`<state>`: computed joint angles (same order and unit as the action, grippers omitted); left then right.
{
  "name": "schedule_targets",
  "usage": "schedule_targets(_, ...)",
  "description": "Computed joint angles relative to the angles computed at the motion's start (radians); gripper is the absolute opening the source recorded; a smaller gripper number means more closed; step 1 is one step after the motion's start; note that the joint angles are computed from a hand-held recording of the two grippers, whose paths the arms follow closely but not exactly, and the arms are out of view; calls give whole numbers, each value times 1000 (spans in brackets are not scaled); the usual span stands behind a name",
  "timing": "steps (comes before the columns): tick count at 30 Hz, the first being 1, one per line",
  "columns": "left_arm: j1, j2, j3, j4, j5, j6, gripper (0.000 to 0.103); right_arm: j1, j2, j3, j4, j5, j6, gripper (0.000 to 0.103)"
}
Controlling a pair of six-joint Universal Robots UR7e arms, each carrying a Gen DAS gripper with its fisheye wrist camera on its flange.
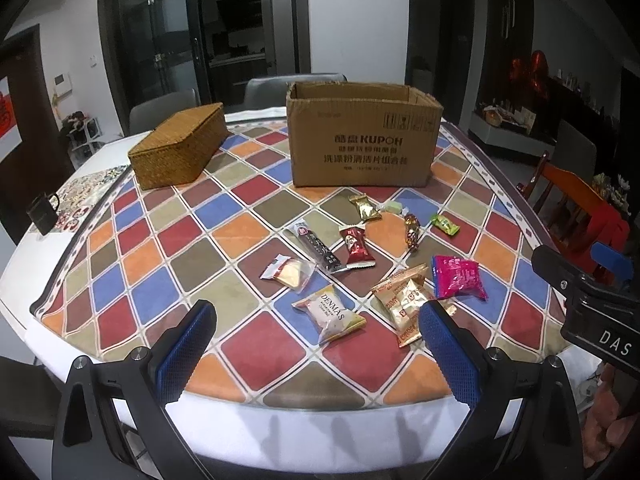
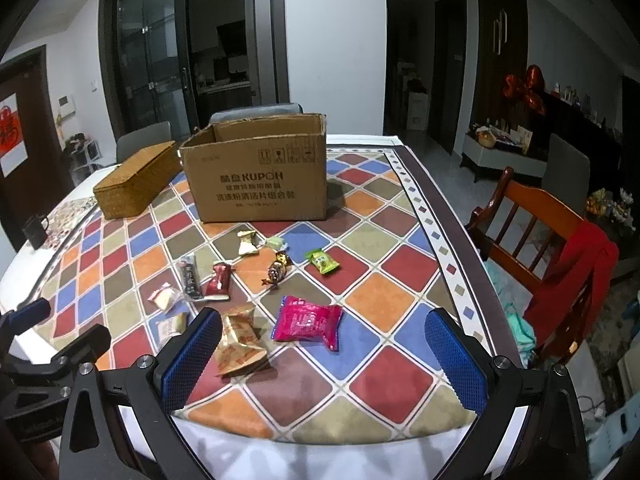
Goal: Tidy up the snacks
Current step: 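Reach the left tool to the white DENMAS pack while the right tool reaches the pink snack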
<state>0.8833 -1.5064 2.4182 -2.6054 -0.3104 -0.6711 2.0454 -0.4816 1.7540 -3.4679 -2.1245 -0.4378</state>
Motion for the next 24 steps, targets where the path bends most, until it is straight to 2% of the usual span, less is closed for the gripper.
schedule_targets(14,127,137,-69,-234,-52,177,102,-30,79,-117,95,-9,3,103)
schedule_targets(24,198,200,-112,-274,-78,216,100,-50,130,-188,167,-26,-6,103)
